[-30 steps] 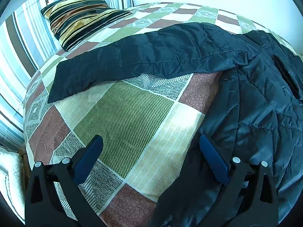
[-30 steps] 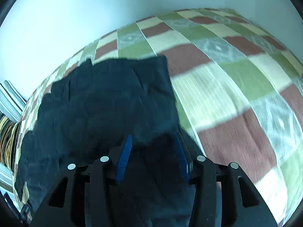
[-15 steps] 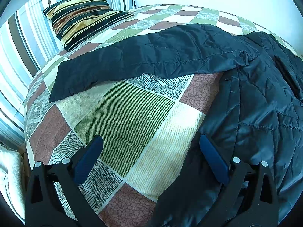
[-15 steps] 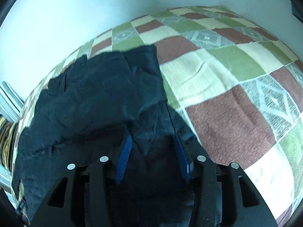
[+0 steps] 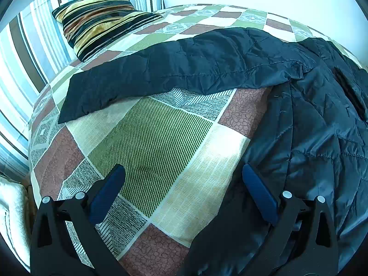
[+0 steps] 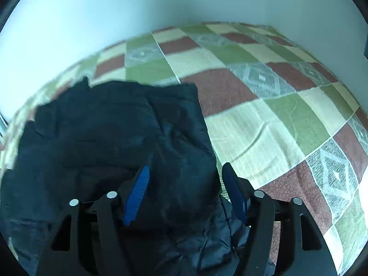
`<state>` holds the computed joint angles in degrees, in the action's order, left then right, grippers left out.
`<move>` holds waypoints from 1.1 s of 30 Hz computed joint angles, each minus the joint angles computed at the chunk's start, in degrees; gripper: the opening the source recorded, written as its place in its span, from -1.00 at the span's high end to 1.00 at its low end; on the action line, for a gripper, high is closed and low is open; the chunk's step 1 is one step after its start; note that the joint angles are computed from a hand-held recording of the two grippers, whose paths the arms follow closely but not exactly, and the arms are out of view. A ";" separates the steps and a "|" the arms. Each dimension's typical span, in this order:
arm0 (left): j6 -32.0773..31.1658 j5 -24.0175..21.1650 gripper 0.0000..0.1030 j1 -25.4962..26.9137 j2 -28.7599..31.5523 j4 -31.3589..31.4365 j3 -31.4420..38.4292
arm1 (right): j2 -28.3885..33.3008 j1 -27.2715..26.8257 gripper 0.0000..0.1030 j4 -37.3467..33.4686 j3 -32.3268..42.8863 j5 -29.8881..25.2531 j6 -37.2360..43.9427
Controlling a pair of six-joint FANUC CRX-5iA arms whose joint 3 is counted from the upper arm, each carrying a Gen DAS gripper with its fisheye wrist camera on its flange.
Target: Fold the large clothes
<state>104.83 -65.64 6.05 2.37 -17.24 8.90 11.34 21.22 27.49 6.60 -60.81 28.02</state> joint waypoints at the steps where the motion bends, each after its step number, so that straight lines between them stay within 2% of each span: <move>1: -0.06 0.04 -0.96 0.14 0.02 0.31 -0.05 | 0.34 -0.24 -0.40 -0.92 -0.03 -0.07 0.11; 4: -0.49 -0.07 -0.96 0.66 0.22 1.33 -0.02 | -0.18 -0.57 -0.56 -0.95 -2.56 2.05 -1.42; 7: -1.23 0.07 -0.96 1.45 0.16 2.92 -0.31 | -0.57 -0.10 -0.61 1.47 -4.70 3.36 -3.58; 10: -2.97 -0.08 -0.96 3.41 0.13 6.64 -0.83 | -0.20 0.98 -0.65 4.85 -5.50 2.29 -5.29; 14: -4.67 -0.53 -0.96 6.76 -0.49 11.57 -1.82 | -0.08 0.86 -0.70 5.21 -5.72 2.47 -5.98; 19: -1.33 2.74 -0.96 9.51 -3.21 7.26 -2.70 | 0.19 1.04 -0.77 6.15 -5.72 1.87 -6.88; 21: -0.71 3.77 -0.96 11.90 -3.54 8.50 -3.26 | 0.22 1.03 -0.78 6.30 -5.78 1.92 -7.17; 24: -1.68 7.09 -0.96 17.36 -4.04 13.85 -5.61 | 0.03 0.93 -0.79 6.26 -6.04 2.30 -7.37; 27: -7.56 11.05 -0.96 23.40 -3.93 24.78 -9.52 | 0.02 0.93 -0.79 6.37 -6.08 2.27 -7.34; 28: -10.63 12.13 -0.96 25.67 -3.71 30.27 -11.43 | 0.01 0.92 -0.79 6.43 -6.11 2.26 -7.36; 31: -16.13 15.24 -0.96 29.09 -3.17 40.74 -15.46 | -0.04 0.93 -0.79 6.55 -6.19 2.28 -7.53; 33: -18.62 16.83 -0.96 29.95 -2.84 43.70 -16.43 | 0.01 0.95 -0.79 6.53 -6.15 2.25 -7.49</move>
<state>86.20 -48.81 36.00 -0.46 26.46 -7.53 11.35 22.18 34.02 0.45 -58.56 20.54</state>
